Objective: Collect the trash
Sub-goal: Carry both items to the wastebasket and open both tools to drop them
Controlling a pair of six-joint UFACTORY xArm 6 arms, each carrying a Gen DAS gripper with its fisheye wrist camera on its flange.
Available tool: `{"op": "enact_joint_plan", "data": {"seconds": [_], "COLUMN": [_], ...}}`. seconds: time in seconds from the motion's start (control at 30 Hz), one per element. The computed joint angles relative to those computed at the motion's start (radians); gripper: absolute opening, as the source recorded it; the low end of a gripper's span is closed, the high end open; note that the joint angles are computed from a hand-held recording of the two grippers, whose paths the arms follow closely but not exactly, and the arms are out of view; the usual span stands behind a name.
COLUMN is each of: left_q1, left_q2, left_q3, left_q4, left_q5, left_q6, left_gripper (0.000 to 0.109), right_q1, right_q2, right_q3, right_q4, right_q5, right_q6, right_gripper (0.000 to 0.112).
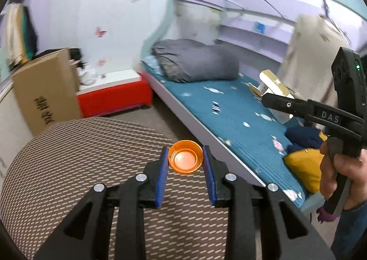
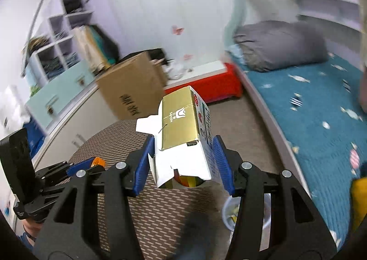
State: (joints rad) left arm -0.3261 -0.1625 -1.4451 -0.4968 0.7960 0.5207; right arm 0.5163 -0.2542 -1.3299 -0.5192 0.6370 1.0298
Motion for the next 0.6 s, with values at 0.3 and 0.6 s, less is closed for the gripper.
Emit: {"op": "enact_joint_plan", "data": {"seconds": [0.3, 0.6], "left_q1": [-0.188, -0.257], "left_q2": [0.156, 0.386], "left_q3": [-0.116, -0.344], "left_q4": [0.116, 0.275], "left_q5": [0.051, 0.157], "left_q6": [-0.112, -0.238], "left_gripper": [0.029, 0.029], "right_q1": [-0.153, -0.261], "right_q2": [-0.202, -0.211], "right_q3": [0.307, 0.458], "right_q4": [0.083, 0.281], "right_q5": [-0.028, -0.126], "right_q6": [0.073, -0.019], "right_gripper": [0.052, 0.052]}}
